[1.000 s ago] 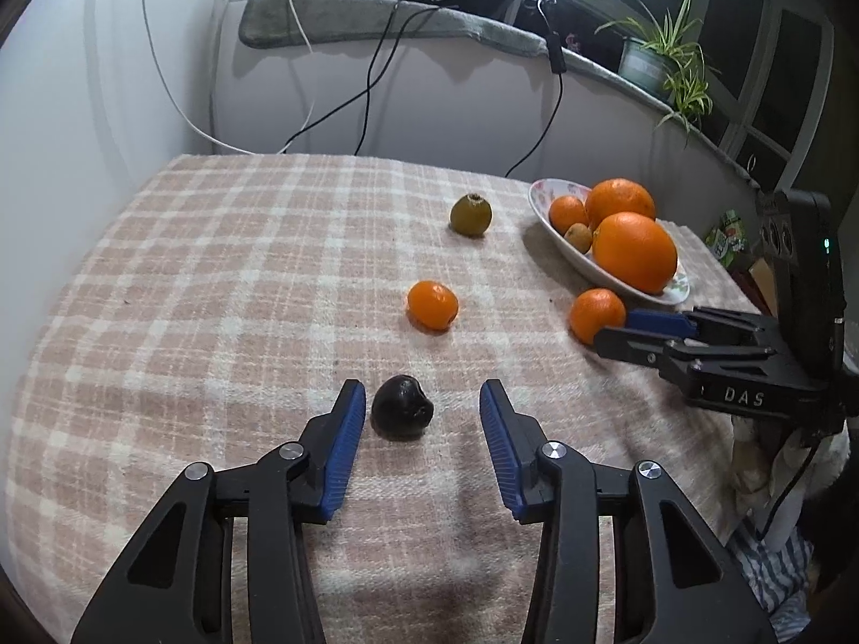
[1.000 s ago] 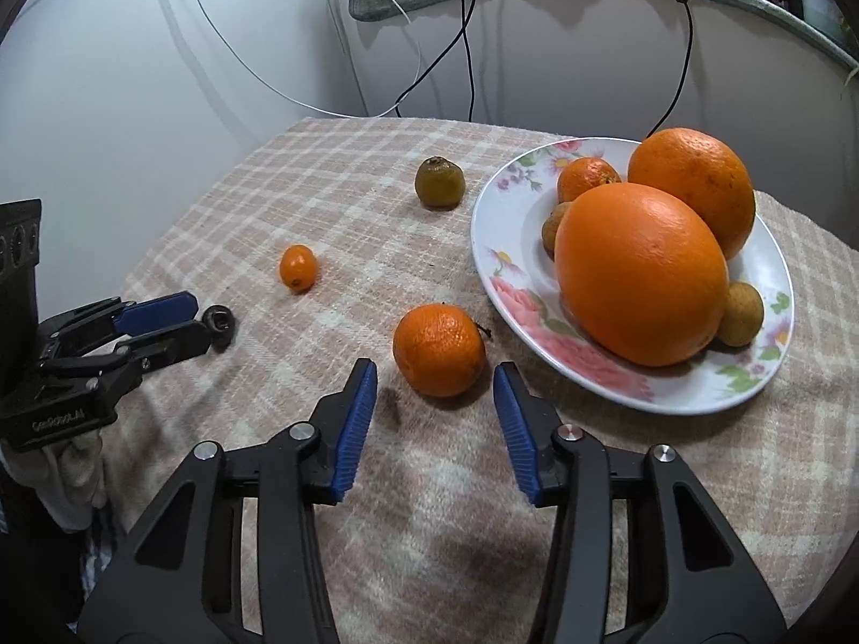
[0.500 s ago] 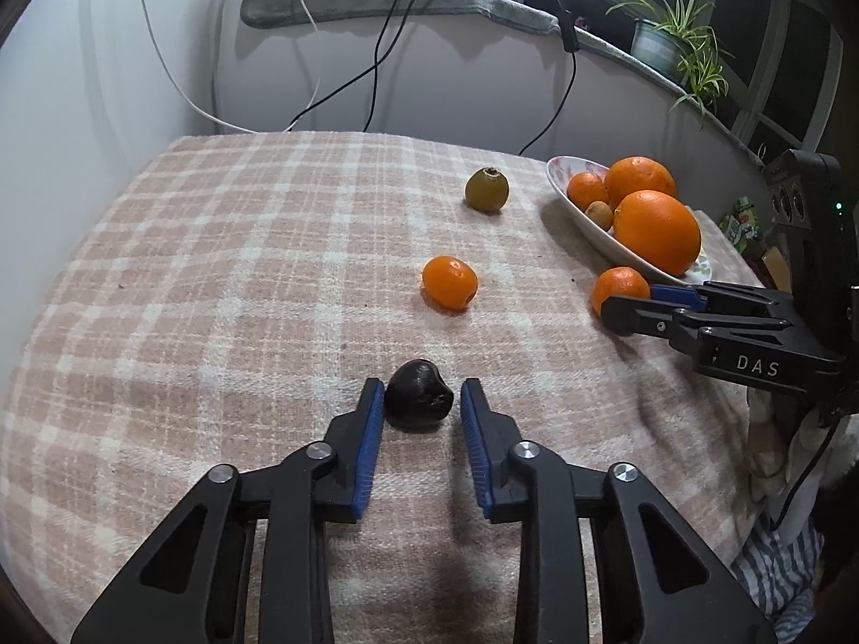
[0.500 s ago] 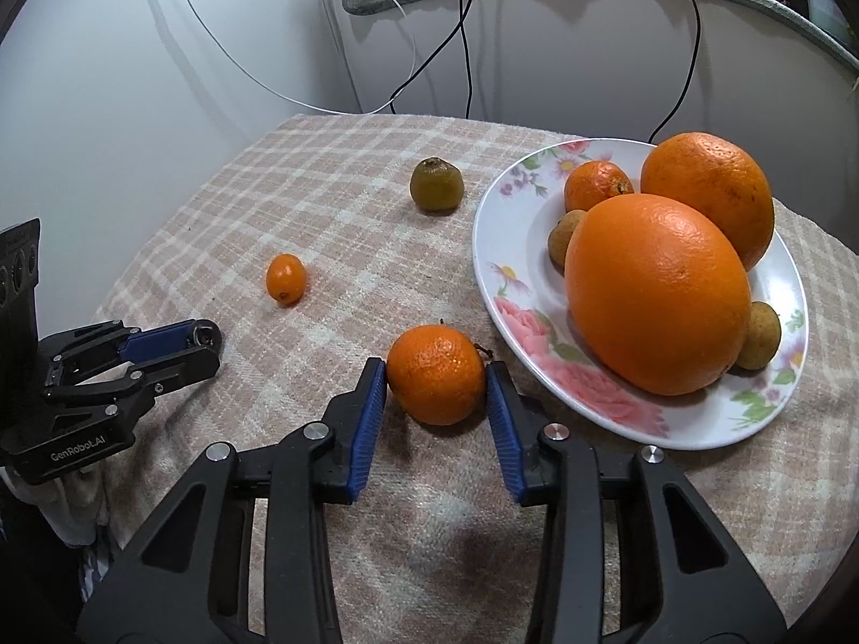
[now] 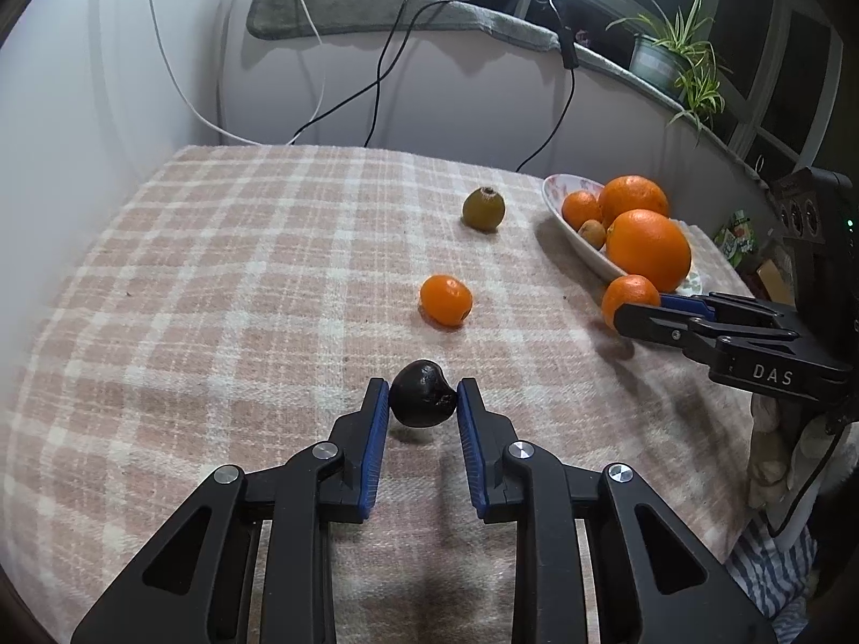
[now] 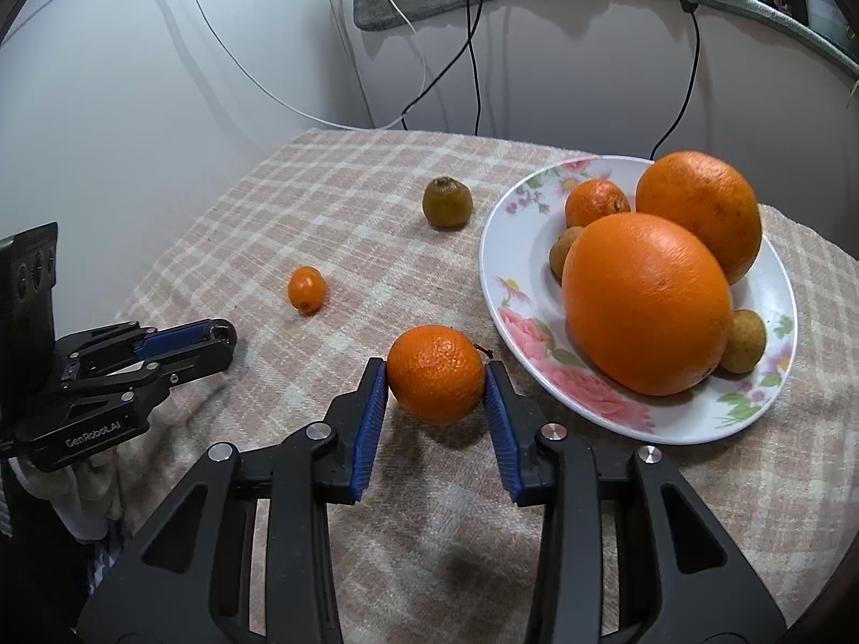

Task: Organize fruits
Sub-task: 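Carry the plum in the left gripper over the plate while the right carries the tangerine there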

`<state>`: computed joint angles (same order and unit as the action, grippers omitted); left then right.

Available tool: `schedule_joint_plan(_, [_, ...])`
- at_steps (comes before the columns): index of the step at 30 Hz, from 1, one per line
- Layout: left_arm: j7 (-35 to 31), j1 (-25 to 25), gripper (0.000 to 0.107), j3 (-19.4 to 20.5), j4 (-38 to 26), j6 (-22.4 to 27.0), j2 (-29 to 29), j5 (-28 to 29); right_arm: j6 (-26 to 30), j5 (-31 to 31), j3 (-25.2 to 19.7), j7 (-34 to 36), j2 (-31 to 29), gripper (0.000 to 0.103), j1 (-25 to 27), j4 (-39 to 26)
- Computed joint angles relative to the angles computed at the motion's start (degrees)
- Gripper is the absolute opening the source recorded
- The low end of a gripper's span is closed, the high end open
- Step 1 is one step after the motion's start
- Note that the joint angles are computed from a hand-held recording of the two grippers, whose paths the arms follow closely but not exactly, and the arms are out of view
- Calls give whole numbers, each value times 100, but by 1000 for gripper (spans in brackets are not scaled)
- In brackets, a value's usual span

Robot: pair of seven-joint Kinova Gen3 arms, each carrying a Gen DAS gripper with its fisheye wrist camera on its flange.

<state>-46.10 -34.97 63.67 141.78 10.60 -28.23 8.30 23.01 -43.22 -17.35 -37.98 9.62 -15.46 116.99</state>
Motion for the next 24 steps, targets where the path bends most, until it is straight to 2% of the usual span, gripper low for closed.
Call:
schedule_joint_plan(4, [-20, 87, 24, -106, -66, 29, -34, -18, 162, -347, 10, 424, -179, 38, 183, 70])
schedule_joint_plan(12, [-96, -18, 24, -90, -286, -10, 28, -119, 542, -765, 477, 934, -470, 38, 243, 110])
schedule_joint_plan(19, [-150, -171, 24, 64, -484, -64, 53, -129, 783, -983, 812, 1216, -588, 38, 335, 90])
schedule_joint_plan(24, [-246, -436, 24, 323, -654, -129, 171, -136, 900, -1124, 991, 1435, -626, 38, 479, 66])
